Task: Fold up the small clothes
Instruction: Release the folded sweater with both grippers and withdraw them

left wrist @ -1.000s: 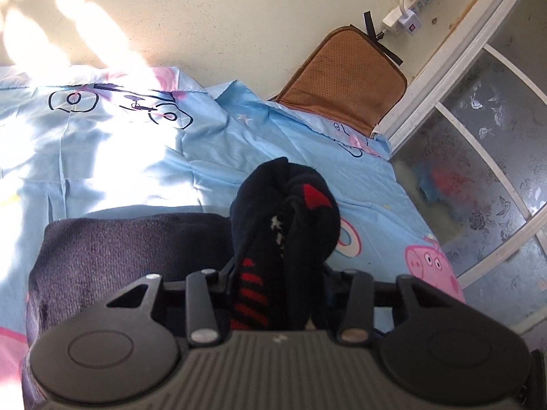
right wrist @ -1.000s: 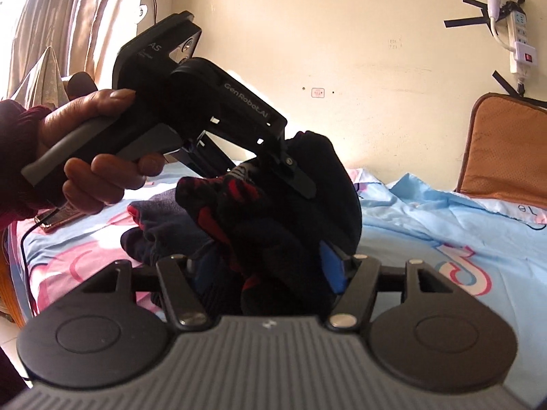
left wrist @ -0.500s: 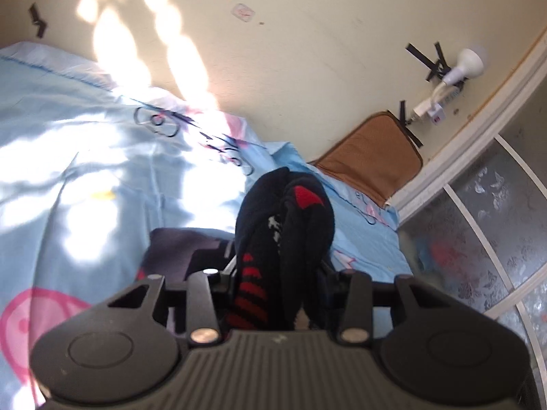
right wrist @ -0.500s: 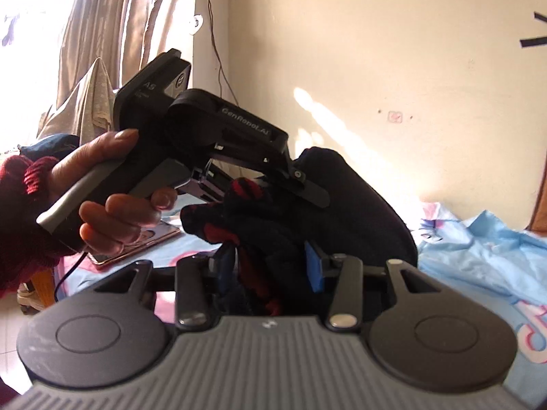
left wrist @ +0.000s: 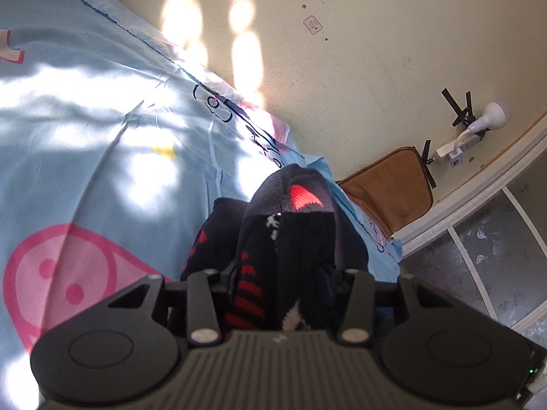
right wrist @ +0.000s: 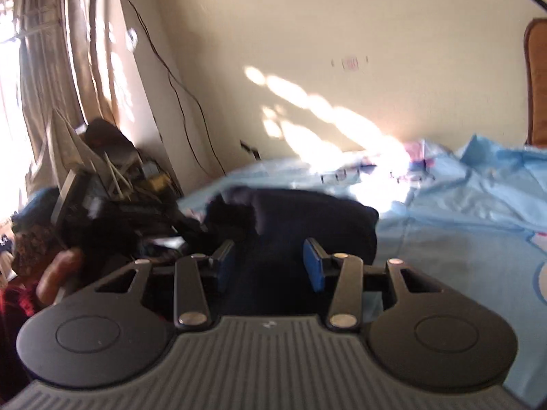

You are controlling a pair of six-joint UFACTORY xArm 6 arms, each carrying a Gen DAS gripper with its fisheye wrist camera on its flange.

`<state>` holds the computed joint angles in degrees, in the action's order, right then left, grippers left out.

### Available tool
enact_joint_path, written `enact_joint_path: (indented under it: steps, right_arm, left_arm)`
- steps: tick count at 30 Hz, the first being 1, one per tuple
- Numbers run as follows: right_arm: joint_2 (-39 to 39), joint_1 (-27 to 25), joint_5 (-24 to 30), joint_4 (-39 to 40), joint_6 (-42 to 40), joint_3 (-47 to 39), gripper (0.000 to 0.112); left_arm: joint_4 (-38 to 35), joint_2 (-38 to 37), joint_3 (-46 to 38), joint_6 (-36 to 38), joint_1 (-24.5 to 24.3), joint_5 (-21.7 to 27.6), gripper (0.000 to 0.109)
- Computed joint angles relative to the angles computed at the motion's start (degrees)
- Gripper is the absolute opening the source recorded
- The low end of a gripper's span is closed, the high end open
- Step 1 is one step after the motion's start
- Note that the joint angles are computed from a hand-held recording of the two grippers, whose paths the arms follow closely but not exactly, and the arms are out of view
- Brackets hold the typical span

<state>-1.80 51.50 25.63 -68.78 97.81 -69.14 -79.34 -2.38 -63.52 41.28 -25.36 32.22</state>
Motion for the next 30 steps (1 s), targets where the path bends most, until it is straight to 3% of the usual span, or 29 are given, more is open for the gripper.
enact_joint_path:
  steps: [2,5,7,10,13,16,20,22,23,25,28,30]
  right_arm:
    - [1.7,0.8,2.2,4.8,-5.2,-1.2,0.049]
    - [3.0,3.6,7.0,2.3,-6.0,-3.2,0.054]
    - [2.3,3.7,6.7,0.2,-4.6,-2.1,0.054]
    - [1.2,2.6,4.6,-0.2,-2.9,-0.9,0.054]
    - [-0.8,1.6,2.7,-5.7,1.9,0.4,0.054]
    - [-2.9,3.1,7.7,-12.5,5.8,1.2,0.054]
    - [-2.4,1.8,8.0,-8.1,2.6,1.2,0.053]
    - [-0.6,-0.8,3.1,-0.8,0.0,1.2,0.055]
    - [-0.2,-1.1,2.4,-0.8,0.6,1.2,0.055]
    - [0.8,-0.7,2.8,-2.6,0.8,0.1,0.056]
    - [0.0,-0.6,2.2,-4.7,1.1,0.3,0.054]
    - [-3.0,0.4,5.7,-10.2,5.9,2.3,0.054]
  left_arm:
    - [3.6,-1.1,0.5,-2.2,-0.2,-0.8,0.044]
    - [9.1,-5.0,2.0,-5.4,-1.1,-5.5,0.045]
    - [5.8,-7.6,2.2,-1.7,-2.1,-9.4,0.045]
    - [-2.3,-9.1,-0.6,7.7,-3.7,-9.7,0.045]
    - [1.6,-6.1,-4.8,8.8,-7.7,-11.0,0.045]
    - [6.5,-1.6,-8.0,5.3,-9.6,-11.8,0.045]
    - [8.2,3.8,-9.8,1.2,-9.7,-14.2,0.044]
    - [10.9,5.8,-9.5,-1.7,-9.5,-16.6,0.034]
    - [13.6,6.7,-9.3,-4.1,-9.4,-17.8,0.030]
    - [16.4,8.5,-8.6,-6.1,-9.3,-21.6,0.009]
    - [9.6,9.2,-9.8,-5.2,-6.7,-17.1,0.006]
    - [8.7,9.2,-9.7,-3.9,-6.9,-18.1,0.006]
